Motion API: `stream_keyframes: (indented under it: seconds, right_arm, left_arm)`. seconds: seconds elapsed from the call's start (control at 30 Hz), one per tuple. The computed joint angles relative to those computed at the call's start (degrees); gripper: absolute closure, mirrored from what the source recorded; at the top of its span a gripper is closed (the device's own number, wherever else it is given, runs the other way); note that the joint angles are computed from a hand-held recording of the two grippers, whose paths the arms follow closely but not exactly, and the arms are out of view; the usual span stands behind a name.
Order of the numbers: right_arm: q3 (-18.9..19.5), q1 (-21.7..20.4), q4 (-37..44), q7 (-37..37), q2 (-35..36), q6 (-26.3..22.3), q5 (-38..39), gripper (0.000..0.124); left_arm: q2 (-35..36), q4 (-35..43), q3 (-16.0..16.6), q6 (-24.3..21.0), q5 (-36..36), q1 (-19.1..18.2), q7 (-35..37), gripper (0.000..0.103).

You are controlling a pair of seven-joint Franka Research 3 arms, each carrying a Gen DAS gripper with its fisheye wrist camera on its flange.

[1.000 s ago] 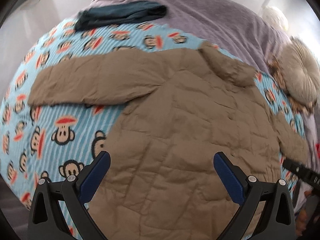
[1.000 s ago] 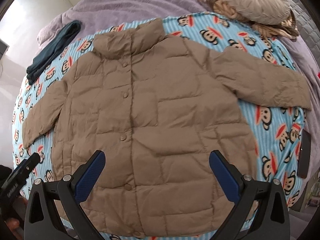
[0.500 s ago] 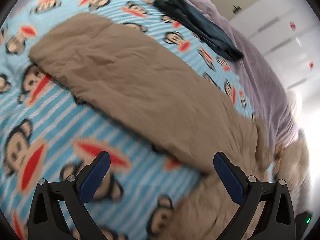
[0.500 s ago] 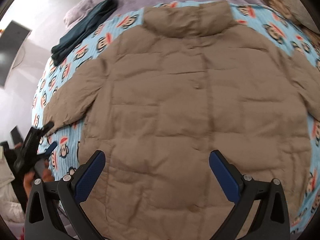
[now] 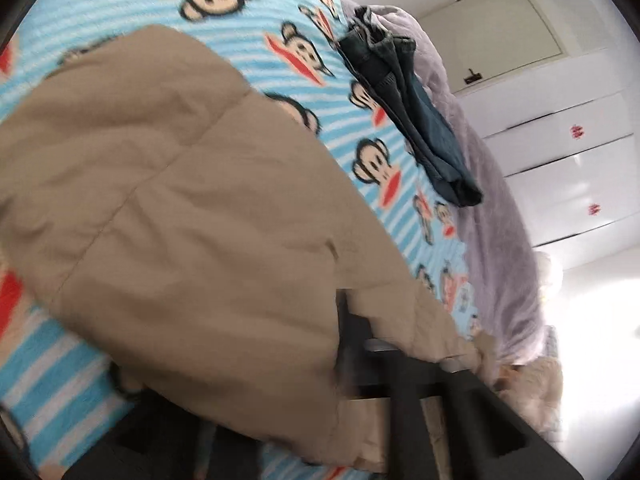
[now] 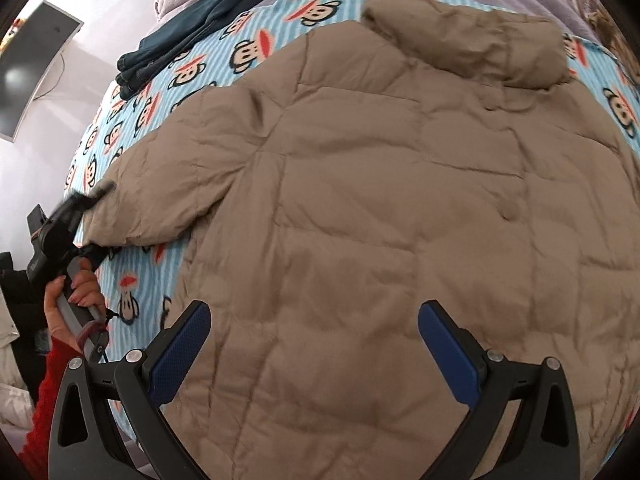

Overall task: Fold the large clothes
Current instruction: 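Grasp the jacket sleeve with the left tool and fold it across the body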

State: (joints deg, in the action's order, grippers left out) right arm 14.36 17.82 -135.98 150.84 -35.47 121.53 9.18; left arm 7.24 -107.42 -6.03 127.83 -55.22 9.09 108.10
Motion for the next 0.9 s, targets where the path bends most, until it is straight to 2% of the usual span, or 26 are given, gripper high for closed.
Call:
stream_keyframes:
  seconds: [0.07,0.2,0.27,0.3,0.37,0.5,0.63,0.73,0.8,0.9]
  right_arm:
    - [0.1,-0.5,1.2,-0.4,2.0,0.7,-1.0,0.021]
    - [0.1,-1.5,1.1,-0.4,4.1,7.4,-2.7,0.024]
    - [-0.5,-1.8,-0.2,-0.4,5.1,14.0,-2.2,0.043]
    - [-0.9,-1.8,-0.7,-0.5,5.9,16.9,-1.7,0.072]
    - [-2.7,-1.0,-2.0,-1.8,7.7,23.1,1.3,0.096]
    - [-4.1,0.0,-1.8,-4.8,13.0,32.5,4.6,0.101]
    - [-8.0,5.5,0.0,-14.0,19.9,38.0,14.8,0.102]
    - [-8.3,6.2,0.3,-17.5,21.8,39.0,18.8,0.103]
    - [-9.6,7.5,0.2,-22.1,21.5,38.8,23.5,0.103]
    - [-10.0,7.2,-1.9,-25.8,17.8,36.7,26.7,0.103]
  left_arm:
    - [-1.6,-0.7,-0.1,1.6,0.5,-0.3,2.2,0.092]
    - [-5.1,-0.8,0.4,1.1,-0.2,-1.2,7.1,0.092]
    - [-6.7,-0.4,0.9,0.2,-1.3,-1.8,9.3,0.092]
    - [-7.6,-0.2,1.1,0.0,-1.4,-2.3,10.6,0.092]
    - [-9.5,-0.2,1.5,-0.8,-1.2,-3.4,12.7,0.092]
    - [-12.7,-0.3,2.2,-2.7,-1.3,-6.2,15.8,0.092]
    - [-14.9,-0.4,2.2,-4.9,-0.3,-9.5,17.7,0.092]
    - [-16.1,-0.6,1.2,-5.8,1.4,-12.6,19.0,0.092]
    - [-17.3,-1.4,0.2,-4.6,3.0,-14.7,19.8,0.092]
    - [-17.3,-0.7,-1.5,-3.5,6.4,-18.3,19.9,0.092]
